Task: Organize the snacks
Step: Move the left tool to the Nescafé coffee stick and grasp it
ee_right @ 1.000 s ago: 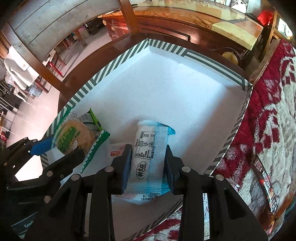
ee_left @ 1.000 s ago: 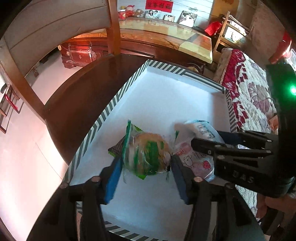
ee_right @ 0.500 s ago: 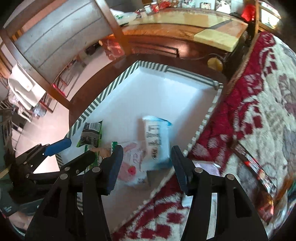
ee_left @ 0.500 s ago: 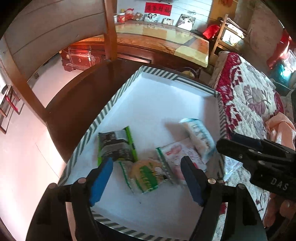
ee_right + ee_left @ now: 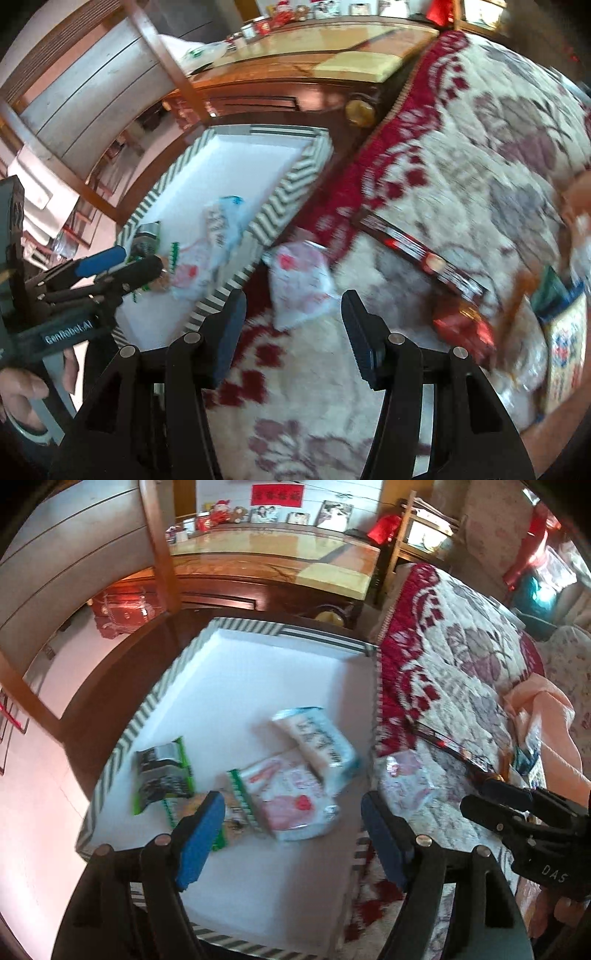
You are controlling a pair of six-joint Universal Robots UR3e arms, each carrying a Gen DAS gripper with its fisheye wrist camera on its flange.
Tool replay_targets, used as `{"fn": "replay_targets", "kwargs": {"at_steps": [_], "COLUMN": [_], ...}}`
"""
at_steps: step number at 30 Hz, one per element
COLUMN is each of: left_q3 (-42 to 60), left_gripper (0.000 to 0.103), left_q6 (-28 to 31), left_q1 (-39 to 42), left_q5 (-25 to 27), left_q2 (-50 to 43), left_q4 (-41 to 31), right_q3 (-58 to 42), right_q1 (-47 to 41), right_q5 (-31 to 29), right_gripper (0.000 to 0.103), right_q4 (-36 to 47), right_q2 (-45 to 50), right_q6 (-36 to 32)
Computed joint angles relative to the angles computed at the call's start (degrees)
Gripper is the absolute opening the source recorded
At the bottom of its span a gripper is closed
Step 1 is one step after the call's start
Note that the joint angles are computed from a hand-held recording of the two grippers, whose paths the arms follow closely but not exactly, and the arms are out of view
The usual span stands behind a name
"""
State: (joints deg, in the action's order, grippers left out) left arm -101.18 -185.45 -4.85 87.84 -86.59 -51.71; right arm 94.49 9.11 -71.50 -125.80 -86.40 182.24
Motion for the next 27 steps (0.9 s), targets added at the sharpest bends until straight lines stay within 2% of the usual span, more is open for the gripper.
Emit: {"fn": "replay_targets", "kwargs": {"at_steps": [7,11,18,24,27], "left_q3": [6.82,12.28,26.07,39.06,44.04], "left_gripper": [0.082,0.082,0.082,0.082,0.082], "left_q6": [-2.05,-4.06,-5.03,0.75,5.11], "left_q1": [-6.33,-8.80,-15.09,-18.65,-19.17], "left_q5": [1.08,-0.22,3.26,8.00,7.30], "left_q2": [-6.32,-10.80,-21.86,-31.53,-35.38], "left_q4": [-1.84,-4.22,-7.83,-12.06,-13.72], "right_q3": [7.85,10.82,16.25,19.20,20.49], "right_q1": [-6.03,-9.36,-18.02,-24.11,-26.34], "right_q5": [1.56,1.96,4.84,7.12,8.25], "right_gripper": [0.054,0.054,0.054,0.054,0.054], "right_q4": [0.87,2.33,7.12,10.75,11.83], "right_q2": [-7.10,-10.53,-18.21,-22.77,-23.88], "right_q6": [-2.00,-3.94,-8.85,-12.35,-13.65]}}
